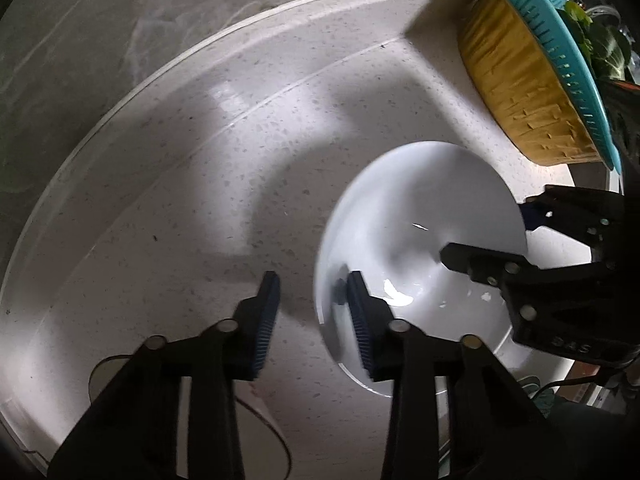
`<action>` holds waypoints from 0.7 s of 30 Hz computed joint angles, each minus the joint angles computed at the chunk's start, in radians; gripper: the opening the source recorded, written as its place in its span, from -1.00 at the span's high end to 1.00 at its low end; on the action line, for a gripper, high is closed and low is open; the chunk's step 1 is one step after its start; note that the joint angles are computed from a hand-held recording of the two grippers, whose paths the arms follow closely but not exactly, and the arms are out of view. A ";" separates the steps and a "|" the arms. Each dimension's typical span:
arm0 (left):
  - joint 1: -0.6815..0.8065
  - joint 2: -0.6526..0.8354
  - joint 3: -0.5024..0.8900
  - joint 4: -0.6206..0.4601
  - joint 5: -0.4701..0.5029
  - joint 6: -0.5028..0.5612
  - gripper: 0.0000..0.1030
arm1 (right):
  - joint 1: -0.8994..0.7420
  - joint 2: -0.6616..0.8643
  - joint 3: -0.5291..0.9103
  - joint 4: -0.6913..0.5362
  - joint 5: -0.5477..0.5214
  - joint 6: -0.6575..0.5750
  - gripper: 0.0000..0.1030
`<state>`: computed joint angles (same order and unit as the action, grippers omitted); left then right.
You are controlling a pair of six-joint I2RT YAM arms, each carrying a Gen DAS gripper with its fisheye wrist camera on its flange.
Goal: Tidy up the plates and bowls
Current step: 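Close both tools on the rim of the second white bowl, then lift the second white bowl with both tools over the first white bowl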
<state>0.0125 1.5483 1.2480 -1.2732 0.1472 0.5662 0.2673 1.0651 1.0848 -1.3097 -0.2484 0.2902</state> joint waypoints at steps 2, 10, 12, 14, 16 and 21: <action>-0.014 -0.015 -0.002 -0.009 -0.003 -0.001 0.60 | -0.003 0.003 -0.007 0.013 -0.018 0.001 0.38; -0.028 -0.048 -0.020 -0.020 -0.002 -0.026 0.75 | 0.029 -0.005 -0.009 0.034 -0.044 0.026 0.73; -0.036 -0.066 -0.028 -0.021 -0.012 -0.035 0.75 | 0.037 -0.009 -0.010 0.031 -0.043 0.031 0.74; -0.034 -0.075 -0.021 -0.034 -0.014 -0.041 0.76 | 0.040 -0.006 0.001 0.026 -0.039 0.035 0.75; -0.022 -0.084 -0.004 -0.058 -0.008 -0.038 0.76 | 0.046 -0.003 0.013 0.023 -0.036 0.039 0.75; 0.020 -0.105 0.067 -0.144 0.014 -0.021 0.77 | 0.070 0.005 0.074 -0.007 -0.029 0.044 0.75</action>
